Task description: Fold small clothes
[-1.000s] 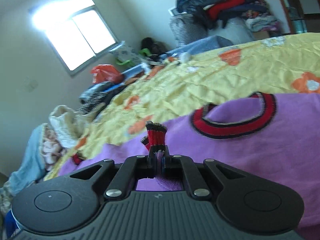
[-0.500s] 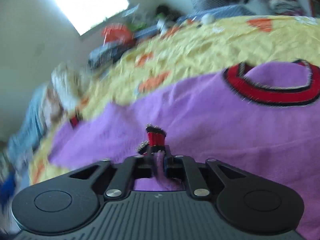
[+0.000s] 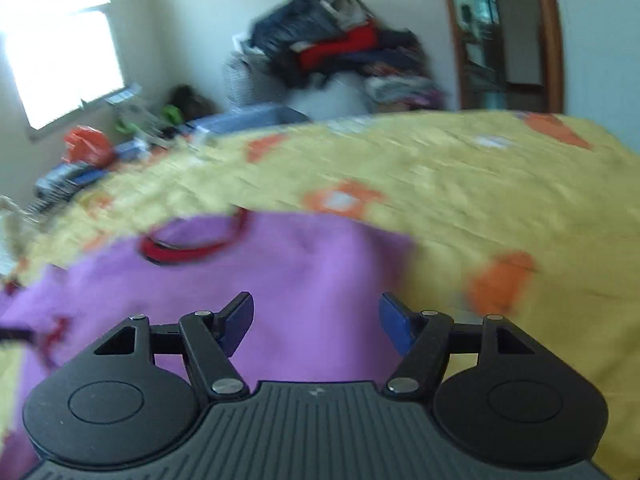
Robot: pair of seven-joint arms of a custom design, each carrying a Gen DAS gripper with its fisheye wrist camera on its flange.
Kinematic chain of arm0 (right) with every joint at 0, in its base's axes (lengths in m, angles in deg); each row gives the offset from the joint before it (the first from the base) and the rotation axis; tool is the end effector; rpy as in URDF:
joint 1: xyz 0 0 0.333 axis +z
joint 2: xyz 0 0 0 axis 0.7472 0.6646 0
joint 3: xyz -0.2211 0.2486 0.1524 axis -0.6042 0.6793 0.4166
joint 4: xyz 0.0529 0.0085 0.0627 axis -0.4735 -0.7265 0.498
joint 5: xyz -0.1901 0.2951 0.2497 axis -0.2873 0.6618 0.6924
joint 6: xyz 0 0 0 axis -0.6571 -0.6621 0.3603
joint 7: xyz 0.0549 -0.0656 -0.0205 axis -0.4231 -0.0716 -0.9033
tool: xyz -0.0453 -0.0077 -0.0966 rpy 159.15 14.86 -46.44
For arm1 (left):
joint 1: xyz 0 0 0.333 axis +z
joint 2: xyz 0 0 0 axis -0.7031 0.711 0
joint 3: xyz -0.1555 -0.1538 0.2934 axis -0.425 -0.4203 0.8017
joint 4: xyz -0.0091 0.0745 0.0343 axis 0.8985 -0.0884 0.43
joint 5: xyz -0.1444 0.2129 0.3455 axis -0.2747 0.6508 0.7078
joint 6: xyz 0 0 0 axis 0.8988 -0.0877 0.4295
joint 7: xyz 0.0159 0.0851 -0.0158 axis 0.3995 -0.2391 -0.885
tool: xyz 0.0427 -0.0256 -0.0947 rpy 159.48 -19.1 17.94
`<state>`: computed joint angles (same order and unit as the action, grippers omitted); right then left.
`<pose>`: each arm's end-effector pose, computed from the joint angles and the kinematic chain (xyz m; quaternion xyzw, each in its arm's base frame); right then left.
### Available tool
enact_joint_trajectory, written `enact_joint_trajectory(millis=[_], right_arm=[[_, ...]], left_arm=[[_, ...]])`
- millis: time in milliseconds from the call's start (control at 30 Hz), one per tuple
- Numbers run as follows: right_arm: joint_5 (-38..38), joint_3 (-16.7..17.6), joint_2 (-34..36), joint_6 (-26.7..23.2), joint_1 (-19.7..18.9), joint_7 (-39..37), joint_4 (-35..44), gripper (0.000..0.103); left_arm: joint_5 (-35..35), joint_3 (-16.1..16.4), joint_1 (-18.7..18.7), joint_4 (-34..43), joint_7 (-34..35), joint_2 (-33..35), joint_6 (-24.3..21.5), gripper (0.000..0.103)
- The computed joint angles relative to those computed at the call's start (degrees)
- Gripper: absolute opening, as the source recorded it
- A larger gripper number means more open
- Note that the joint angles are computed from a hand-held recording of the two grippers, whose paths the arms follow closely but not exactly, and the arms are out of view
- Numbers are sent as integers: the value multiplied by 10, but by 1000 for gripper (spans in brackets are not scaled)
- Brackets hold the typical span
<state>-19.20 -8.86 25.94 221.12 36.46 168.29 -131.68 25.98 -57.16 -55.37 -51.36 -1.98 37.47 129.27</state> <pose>0.3762 0.1284 0.5067 -0.4337 0.7832 -0.3135 0.3165 0.5819 -0.2503 0.5406 -0.5530 0.7540 -0.2406 0.2602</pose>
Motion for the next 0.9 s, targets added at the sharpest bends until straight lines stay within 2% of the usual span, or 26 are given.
enact_joint_trajectory(millis=[33, 67, 133, 167, 233, 267, 333, 400, 433, 500, 567, 667, 733, 767, 800, 900], right_arm=[[5, -11, -4, 7, 8, -3, -11, 70], [3, -16, -9, 27, 8, -5, -21, 70], [2, 10, -13, 26, -11, 1, -20, 69], [5, 11, -6, 23, -10, -4, -16, 69], [5, 19, -1, 28, -16, 0, -11, 69], [4, 28, -2, 34, -24, 8, -11, 69], [11, 24, -10, 43, -18, 10, -18, 69], [17, 35, -14, 46, -24, 18, -19, 69], [19, 37, -15, 55, -27, 20, -20, 69], [27, 42, -18, 77, -31, 21, -25, 70], [39, 47, -19, 94, -35, 17, -28, 70], [55, 61, -17, 94, -40, 2, -25, 70], [62, 70, -20, 90, -44, -4, -23, 70], [66, 71, -21, 91, -44, -5, -24, 70], [71, 70, -20, 94, -42, -7, -25, 70], [81, 74, -23, 94, -42, -13, -27, 72]], left_arm=[[31, 0, -1, 19, -30, 12, -29, 103], [34, 2, -2, 29, -36, 21, -33, 103], [1, 6, 2, 41, -15, 39, -21, 103], [-32, 5, 4, 55, 9, 51, -35, 103], [-165, -7, 22, 85, 110, 76, -63, 103], [-221, -12, 31, 96, 145, 85, -77, 103], [-328, -20, 49, 114, 199, 99, -102, 103], [-375, -19, 53, 110, 215, 100, -89, 103], [-400, -21, 57, 116, 233, 103, -96, 103], [-398, -14, 52, 126, 239, 107, -111, 100], [-350, -3, 35, 124, 220, 104, -112, 93], [-240, 14, 6, 116, 179, 98, -105, 79], [-182, 19, -5, 101, 156, 88, -88, 56], [-181, 16, -3, 97, 163, 85, -83, 49], [-201, 9, 2, 99, 179, 85, -90, 33], [-209, 3, 1, 98, 191, 82, -91, 8]])
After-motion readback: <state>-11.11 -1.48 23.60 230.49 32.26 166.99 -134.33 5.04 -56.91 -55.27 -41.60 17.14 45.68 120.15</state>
